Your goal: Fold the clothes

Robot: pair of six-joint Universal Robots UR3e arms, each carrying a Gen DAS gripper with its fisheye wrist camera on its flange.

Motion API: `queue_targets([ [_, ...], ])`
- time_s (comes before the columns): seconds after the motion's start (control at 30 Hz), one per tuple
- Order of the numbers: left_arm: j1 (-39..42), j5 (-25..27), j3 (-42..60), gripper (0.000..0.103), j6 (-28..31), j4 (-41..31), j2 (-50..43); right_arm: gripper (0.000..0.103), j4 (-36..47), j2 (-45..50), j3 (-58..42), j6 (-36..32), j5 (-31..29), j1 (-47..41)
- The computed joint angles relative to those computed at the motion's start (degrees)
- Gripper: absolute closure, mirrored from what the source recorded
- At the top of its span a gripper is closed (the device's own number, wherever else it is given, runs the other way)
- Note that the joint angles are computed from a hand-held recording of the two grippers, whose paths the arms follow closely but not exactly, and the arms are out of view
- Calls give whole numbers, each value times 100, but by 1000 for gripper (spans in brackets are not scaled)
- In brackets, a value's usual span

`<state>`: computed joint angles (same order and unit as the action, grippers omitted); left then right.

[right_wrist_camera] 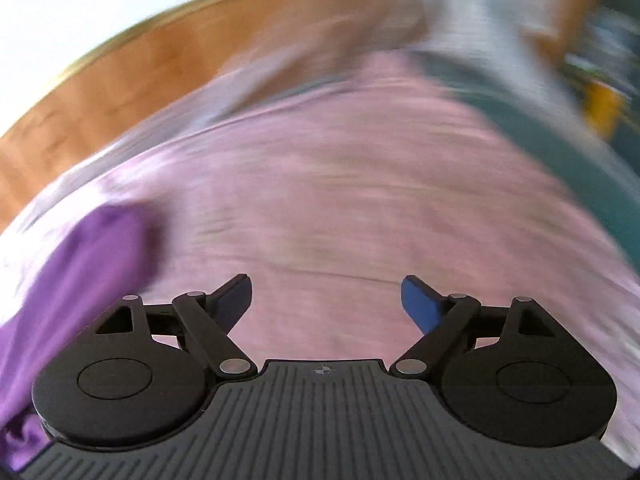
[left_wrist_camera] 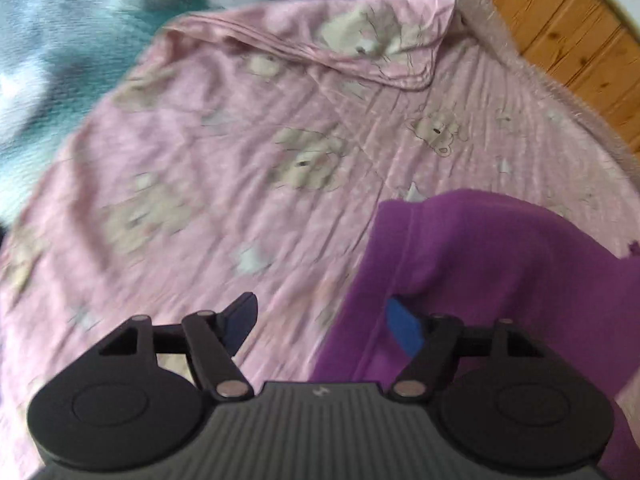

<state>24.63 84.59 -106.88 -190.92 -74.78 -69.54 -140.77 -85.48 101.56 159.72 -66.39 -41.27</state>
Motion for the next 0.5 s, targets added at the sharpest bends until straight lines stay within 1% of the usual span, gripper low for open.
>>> queue_targets([
  [0.07,-333,81,-5,30,-266,582,-496,16,-94,1055,-1084,289,-461,1043],
  [0.1,-475,109,4,18,-368,856,-733,16,-83,1586,-1684,391,-631,1426],
  [0.13,-537,58,-71,16,-343,1133,-817,16,-45,2102,-2284,534,-781,1715],
  [0.17,-561,-29,-71,22,-283,1279,-886,16,-28,2612,-2884,669,-918,1968],
  [0.2,-607,-93,-37,42,-237,1360,-923,16,47,3102,-3484,779,-1043,2164],
  [0.23,-610,-255,-3,52,-109,1397,-913,17,100,3588,-4084,869,-1150,2336],
  [0.27,-622,-364,23,74,4,1427,-860,18,289,3990,-4684,926,-1233,2474],
  [0.3,-712,-310,126,78,60,1455,-835,26,600,4347,-5284,877,-1273,2572],
  [0.33,-786,-319,127,79,140,1623,-755,35,1052,4584,-5785,732,-1244,2622],
  [0.37,-783,-366,43,80,252,1799,-554,73,1324,4753,-6099,573,-1170,2655],
  [0.4,-739,-420,-75,81,315,2008,-264,103,1341,4745,-6172,537,-1183,2672],
  [0.43,-465,-721,-369,81,363,2244,267,103,1117,4657,-6025,546,-1194,2685],
  [0.47,-81,-1052,-643,81,303,2341,867,103,807,4423,-5638,518,-1009,2635],
  [0.5,349,-1314,-850,86,303,2133,1467,103,299,3949,-5038,540,-938,2585],
])
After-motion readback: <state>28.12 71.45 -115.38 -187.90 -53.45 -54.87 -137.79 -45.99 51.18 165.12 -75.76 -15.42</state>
